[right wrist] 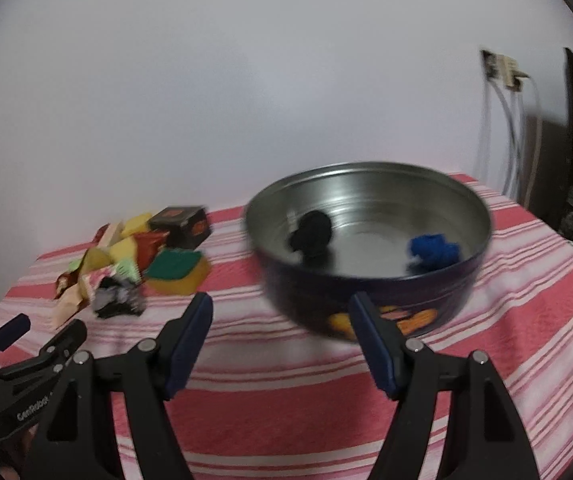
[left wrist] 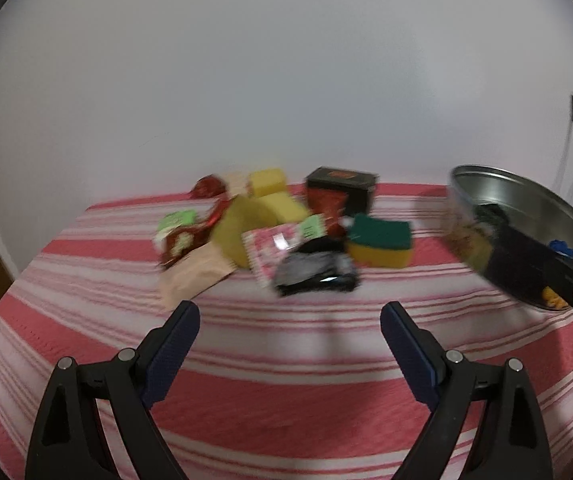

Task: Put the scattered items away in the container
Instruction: 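Withdraw both tools from the tin back toward the item pile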

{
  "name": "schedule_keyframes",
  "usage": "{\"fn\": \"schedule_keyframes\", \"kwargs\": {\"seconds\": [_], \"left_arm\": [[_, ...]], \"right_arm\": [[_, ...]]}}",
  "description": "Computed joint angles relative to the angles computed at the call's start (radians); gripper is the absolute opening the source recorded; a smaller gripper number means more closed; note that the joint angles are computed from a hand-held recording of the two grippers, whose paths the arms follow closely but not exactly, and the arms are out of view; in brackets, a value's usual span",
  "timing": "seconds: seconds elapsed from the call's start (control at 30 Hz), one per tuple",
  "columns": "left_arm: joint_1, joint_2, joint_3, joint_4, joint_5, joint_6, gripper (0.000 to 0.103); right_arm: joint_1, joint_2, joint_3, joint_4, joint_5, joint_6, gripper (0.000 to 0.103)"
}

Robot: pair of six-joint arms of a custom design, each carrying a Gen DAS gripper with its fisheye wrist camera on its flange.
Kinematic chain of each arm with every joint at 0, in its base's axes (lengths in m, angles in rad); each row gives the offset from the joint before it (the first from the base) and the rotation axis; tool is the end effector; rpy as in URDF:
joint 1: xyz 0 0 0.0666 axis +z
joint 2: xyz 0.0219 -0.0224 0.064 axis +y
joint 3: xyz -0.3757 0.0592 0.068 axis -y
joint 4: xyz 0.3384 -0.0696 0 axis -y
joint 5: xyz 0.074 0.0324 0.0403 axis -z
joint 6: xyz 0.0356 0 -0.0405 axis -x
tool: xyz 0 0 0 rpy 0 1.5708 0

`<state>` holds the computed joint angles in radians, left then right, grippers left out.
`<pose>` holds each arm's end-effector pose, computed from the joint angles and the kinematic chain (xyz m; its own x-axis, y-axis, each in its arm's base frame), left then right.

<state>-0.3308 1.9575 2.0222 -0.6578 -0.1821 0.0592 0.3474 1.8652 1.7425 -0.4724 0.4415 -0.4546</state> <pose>0.6210 -0.2069 0.4137 -0.5382 0.1233 -0.8337 0.1458 0.9879 0.0520 0.5880 0.1963 0.3693 -0.4626 0.2547 -0.8492 0.2538 0.9558 0.1484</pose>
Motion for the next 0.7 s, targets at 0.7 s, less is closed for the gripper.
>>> {"fn": "schedule_keyframes", "kwargs": {"seconds": [0.7], "left_arm": [[0.194, 0.31, 0.538, -0.41, 0.155, 0.029, 0.093]], "right_arm": [[0.079, 0.43, 0.724, -0.407, -0.197, 0.02, 0.072]]}}
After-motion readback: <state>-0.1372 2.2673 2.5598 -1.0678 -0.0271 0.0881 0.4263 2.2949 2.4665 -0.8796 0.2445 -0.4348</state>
